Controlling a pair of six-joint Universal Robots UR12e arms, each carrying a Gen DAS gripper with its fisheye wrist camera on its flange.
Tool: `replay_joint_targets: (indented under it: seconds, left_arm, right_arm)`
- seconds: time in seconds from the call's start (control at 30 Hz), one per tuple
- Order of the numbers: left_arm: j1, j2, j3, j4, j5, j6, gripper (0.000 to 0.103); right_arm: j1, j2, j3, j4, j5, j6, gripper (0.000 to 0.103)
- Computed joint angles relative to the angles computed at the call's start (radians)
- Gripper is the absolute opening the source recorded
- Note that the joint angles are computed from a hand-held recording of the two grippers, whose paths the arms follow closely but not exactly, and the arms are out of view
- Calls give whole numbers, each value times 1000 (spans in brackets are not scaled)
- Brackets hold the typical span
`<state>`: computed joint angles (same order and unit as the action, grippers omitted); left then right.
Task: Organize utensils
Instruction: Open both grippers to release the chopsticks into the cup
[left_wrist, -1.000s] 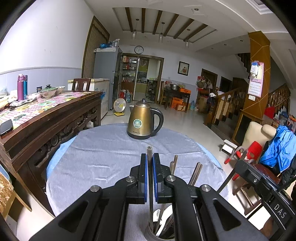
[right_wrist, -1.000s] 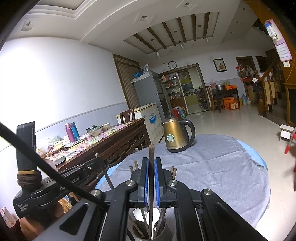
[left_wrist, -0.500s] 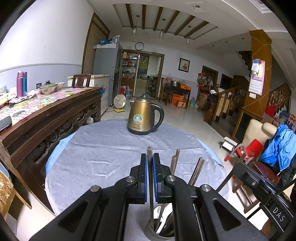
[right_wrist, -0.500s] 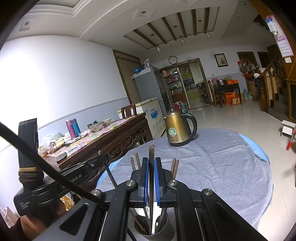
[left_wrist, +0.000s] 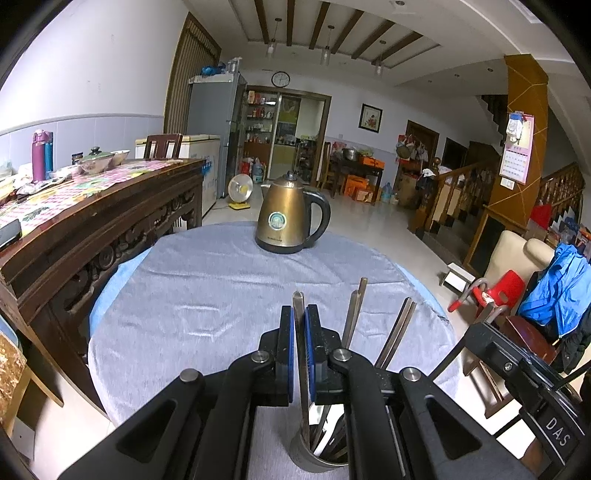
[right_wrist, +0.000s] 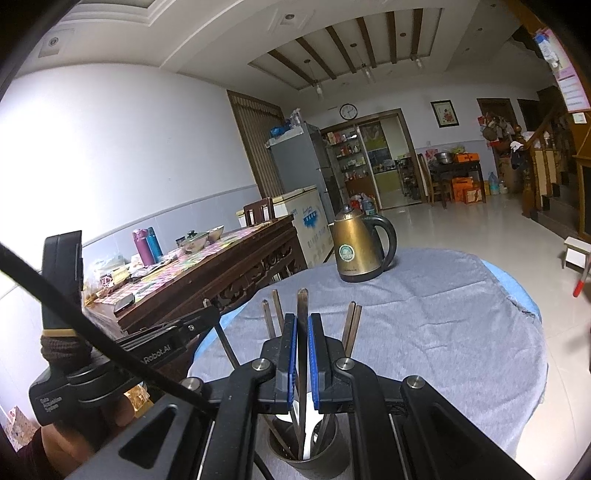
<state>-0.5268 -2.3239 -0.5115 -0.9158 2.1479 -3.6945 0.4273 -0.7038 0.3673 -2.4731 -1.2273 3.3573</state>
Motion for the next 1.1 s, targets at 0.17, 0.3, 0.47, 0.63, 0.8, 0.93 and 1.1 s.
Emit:
replay_joint_targets:
  seconds: [0.17, 0.3, 0.47, 0.63, 0.8, 0.93, 1.1]
  left_arm:
    - [2, -2, 5, -24, -2, -14, 6]
    - [2, -3, 6, -34, -3, -20, 6]
    - [2, -6, 11, -50, -5, -27, 7]
    - [2, -7, 15, -55, -2, -29, 7]
    - [1, -12, 28, -70, 1, -37, 7]
    - [4, -13, 32, -83, -10, -40, 8]
    - [11, -8, 29, -102, -33, -61, 48]
  right_arm:
    - [1, 4, -7, 18, 1, -3, 7]
    - [1, 4, -5, 25, 0, -3, 7]
    - [3, 15, -29, 47, -2, -2, 7]
    - [4, 18, -35, 58, -8, -2, 7]
    - [4, 20, -40, 66, -8, 0, 7]
    - [3, 24, -47, 71, -12, 6, 8]
    - [2, 31, -59, 72, -26, 23, 10]
